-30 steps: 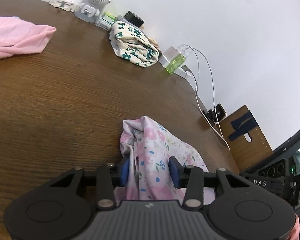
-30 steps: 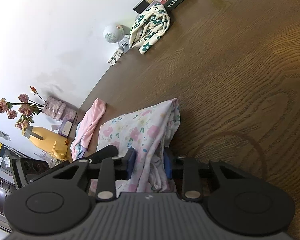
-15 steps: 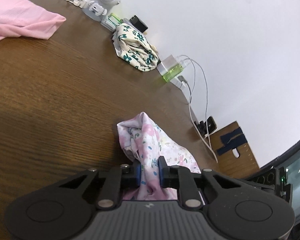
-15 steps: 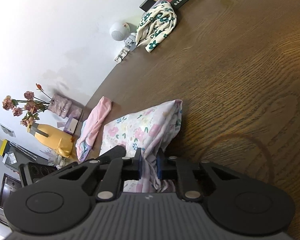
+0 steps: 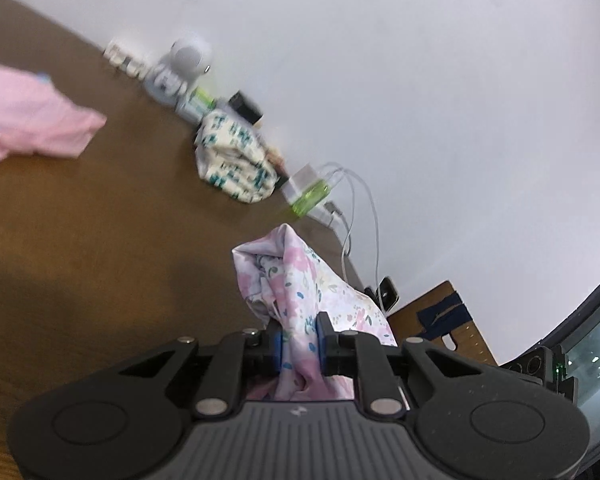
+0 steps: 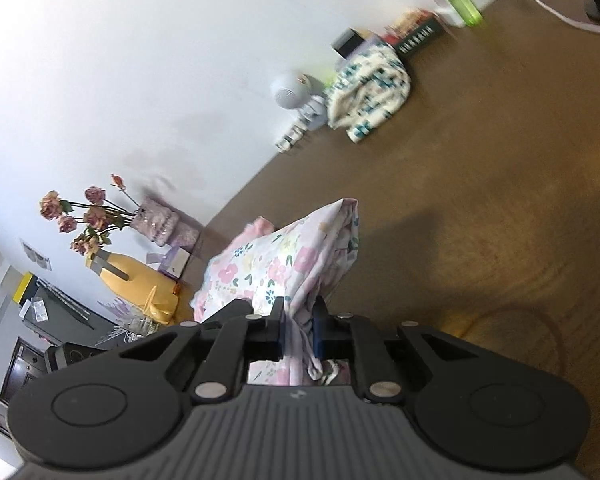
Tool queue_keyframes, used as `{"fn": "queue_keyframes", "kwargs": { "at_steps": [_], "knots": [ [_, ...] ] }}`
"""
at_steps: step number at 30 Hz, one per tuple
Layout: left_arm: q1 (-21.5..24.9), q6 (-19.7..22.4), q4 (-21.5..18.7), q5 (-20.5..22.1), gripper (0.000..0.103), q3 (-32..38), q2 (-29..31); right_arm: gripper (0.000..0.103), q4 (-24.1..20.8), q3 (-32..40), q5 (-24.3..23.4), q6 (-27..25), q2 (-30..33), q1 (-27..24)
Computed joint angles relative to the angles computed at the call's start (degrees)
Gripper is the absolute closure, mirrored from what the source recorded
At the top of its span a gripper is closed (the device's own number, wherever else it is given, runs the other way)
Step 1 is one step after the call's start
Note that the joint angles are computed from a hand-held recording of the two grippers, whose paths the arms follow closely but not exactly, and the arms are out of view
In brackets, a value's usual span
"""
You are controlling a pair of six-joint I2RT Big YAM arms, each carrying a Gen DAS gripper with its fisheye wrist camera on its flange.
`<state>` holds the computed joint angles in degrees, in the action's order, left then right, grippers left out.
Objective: Fold clothes
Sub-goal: 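Carry the dress bundle with both grippers to the clothes stack by the wall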
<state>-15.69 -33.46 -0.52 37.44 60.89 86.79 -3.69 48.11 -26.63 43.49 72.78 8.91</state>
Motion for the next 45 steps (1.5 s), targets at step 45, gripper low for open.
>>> {"fn": "queue_keyframes", "kwargs": {
  "at_steps": [45],
  "knots": [
    [-5.4, 9.8, -39.8, -20.5, 0.089, 86.4, 47.7, 0.091, -34.2, 72.1, 6.3, -21.9, 42.5, -6.7]
  ]
}}
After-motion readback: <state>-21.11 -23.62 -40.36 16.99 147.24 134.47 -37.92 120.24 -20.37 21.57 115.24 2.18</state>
